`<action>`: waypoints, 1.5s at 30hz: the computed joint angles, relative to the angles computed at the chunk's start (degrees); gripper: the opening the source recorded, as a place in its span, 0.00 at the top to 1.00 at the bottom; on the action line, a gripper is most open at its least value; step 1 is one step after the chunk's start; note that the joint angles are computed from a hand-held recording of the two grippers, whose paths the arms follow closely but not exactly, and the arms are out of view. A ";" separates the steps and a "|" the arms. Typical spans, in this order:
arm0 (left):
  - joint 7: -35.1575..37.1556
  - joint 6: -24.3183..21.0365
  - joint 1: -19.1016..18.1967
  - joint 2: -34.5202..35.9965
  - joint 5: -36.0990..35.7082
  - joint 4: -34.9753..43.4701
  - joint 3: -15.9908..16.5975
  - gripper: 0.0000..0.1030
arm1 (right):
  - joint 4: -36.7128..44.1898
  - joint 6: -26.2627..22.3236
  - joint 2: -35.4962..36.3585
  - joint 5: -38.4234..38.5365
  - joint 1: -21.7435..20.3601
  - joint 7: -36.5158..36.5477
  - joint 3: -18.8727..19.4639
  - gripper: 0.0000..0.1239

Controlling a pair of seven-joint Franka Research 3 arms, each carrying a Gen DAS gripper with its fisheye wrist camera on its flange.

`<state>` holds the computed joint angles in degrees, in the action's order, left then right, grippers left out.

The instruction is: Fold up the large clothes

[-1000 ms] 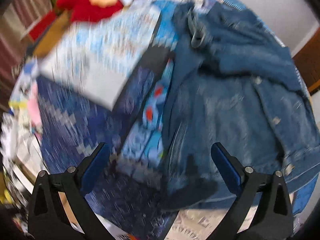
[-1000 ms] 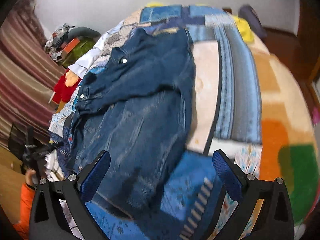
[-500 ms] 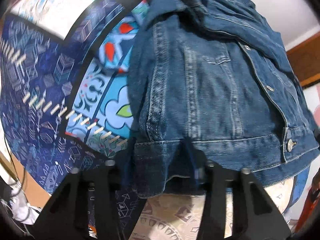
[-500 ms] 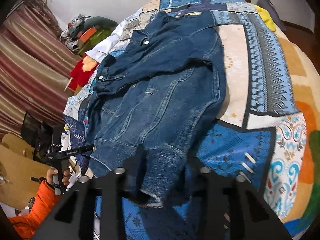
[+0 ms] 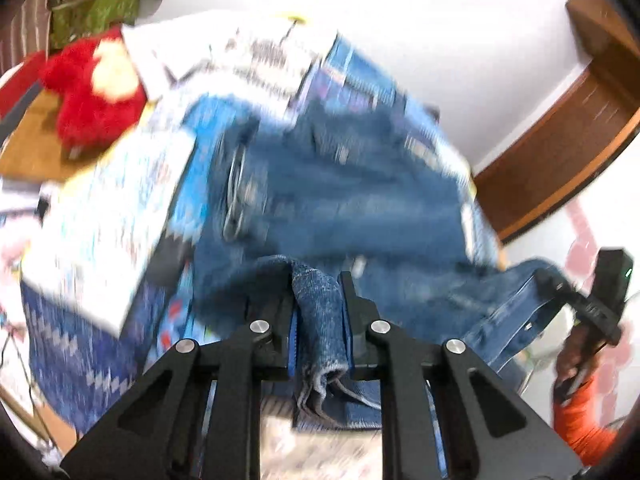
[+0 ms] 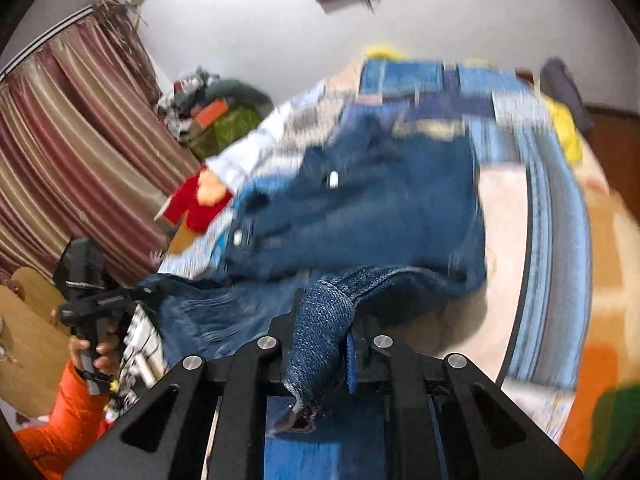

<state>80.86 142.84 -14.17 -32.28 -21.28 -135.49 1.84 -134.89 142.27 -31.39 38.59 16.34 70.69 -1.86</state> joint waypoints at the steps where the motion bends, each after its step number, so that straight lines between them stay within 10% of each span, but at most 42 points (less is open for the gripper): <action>1: 0.40 0.71 0.20 1.63 -0.26 2.13 0.78 0.84 | 2.20 1.77 2.07 0.16 -0.01 -0.36 -0.02 0.90; 9: -3.76 3.56 7.62 22.61 0.83 21.58 -0.23 0.85 | 23.38 8.01 23.61 -2.19 -3.52 3.66 0.14 0.91; 20: -15.49 -2.75 15.67 47.80 11.71 39.49 -7.00 0.82 | 58.24 -4.30 59.40 -16.56 -8.51 18.11 2.91 0.91; 30: -18.73 -5.53 16.36 49.25 18.77 41.31 -8.64 0.81 | 58.03 -12.59 56.68 -6.79 -15.16 3.49 5.91 0.89; 34: -20.53 -8.82 16.39 49.76 20.65 43.43 -8.80 0.81 | 47.66 2.37 48.41 -28.95 -7.19 20.89 -4.64 0.89; 36: -19.33 -10.70 16.29 49.05 21.43 44.38 -9.18 0.80 | 47.21 0.65 46.53 -32.18 -8.80 21.49 -4.75 0.89; 41: -20.63 -9.77 12.91 42.31 34.85 41.21 -7.79 0.29 | 40.33 -2.69 38.91 -30.12 -12.70 11.46 -1.62 0.89; 45: -18.02 -6.79 12.50 35.05 37.77 35.25 -8.55 0.18 | 32.90 -1.12 33.89 -24.84 -12.40 5.32 0.12 0.89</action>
